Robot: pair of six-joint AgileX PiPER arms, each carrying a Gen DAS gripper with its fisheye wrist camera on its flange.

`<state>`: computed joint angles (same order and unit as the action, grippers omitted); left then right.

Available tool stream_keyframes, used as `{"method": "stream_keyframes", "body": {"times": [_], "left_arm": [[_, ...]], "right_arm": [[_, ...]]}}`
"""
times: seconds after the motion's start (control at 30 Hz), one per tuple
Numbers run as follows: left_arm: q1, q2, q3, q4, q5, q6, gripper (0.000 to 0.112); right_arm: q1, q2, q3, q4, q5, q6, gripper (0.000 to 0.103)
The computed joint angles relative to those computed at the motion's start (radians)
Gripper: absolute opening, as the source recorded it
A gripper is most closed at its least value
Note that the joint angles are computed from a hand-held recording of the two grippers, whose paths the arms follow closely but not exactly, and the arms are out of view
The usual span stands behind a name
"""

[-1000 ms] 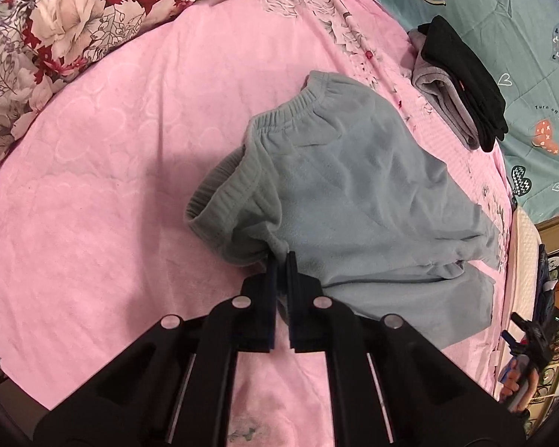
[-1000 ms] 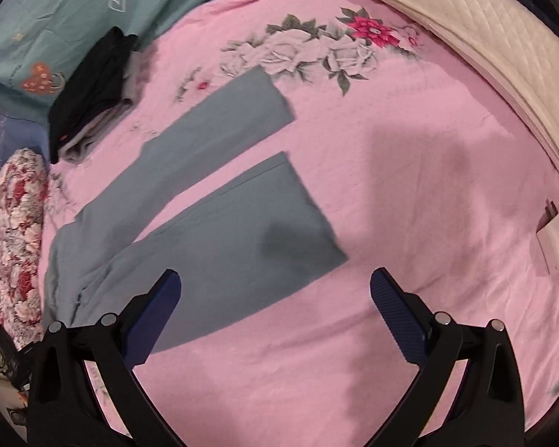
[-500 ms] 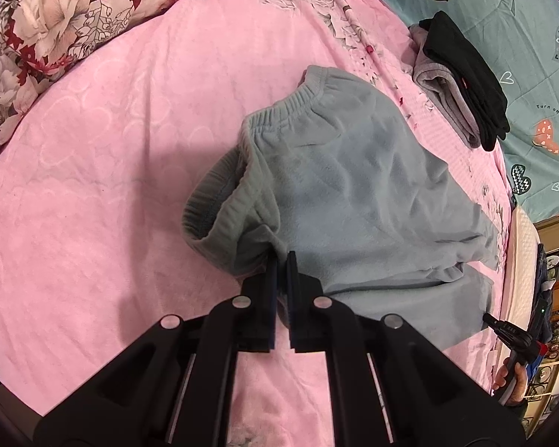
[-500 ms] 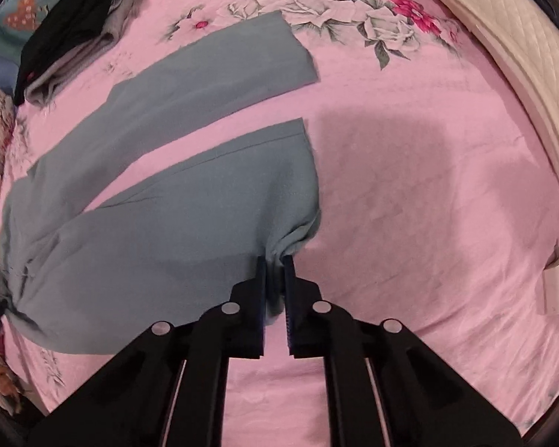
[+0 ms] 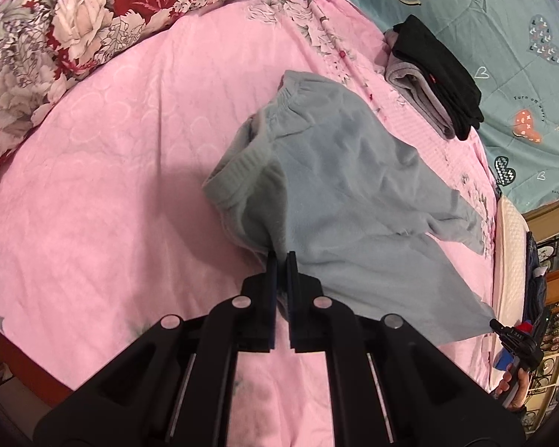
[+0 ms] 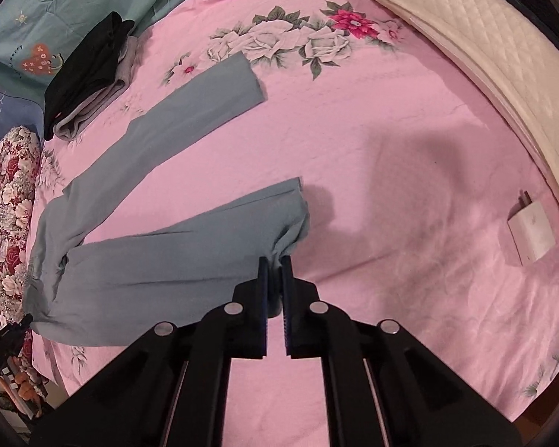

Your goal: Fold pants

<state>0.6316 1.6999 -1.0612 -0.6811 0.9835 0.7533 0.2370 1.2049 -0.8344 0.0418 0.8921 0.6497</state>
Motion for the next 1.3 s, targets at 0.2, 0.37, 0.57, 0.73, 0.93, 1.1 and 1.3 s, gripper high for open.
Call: {"method": "stream_keyframes", "body": {"times": [0.2,0.37,0.57,0.73,0.93,1.1,1.3], "left_arm": [[0.034,-0.014,0.051,0.025,0.013,0.036,0.004],[-0.016,0.034,0.069,0.103,-0.046,-0.006,0.011],[0.067,-0.127,0.053,0.081,-0.014,0.050,0.076],[-0.051,-0.052,-0.180,0.100,0.001,-0.046,0.076],[-0.305,0.345,-0.624,0.211,0.045,-0.169,0.074],[-0.372,0.591,-0.885,0.368,0.157,-0.305,0.021],[-0.374,0.610,-0.898,0.375,0.141,-0.300,0.017]], "right_arm": [[0.028,-0.084,0.082,-0.027,0.014,0.070,0.006],[0.054,-0.030,0.176,-0.010,-0.060,0.092,0.012],[0.170,0.003,-0.020,-0.220,0.193,0.235,0.046],[0.035,0.064,-0.188,-0.171,0.142,0.013,0.057],[-0.131,0.485,-0.555,0.023,0.069,-0.298,0.057],[-0.170,0.749,-0.821,-0.032,0.195,-0.291,0.057],[-0.205,0.854,-0.916,0.025,0.226,-0.340,0.057]]}}
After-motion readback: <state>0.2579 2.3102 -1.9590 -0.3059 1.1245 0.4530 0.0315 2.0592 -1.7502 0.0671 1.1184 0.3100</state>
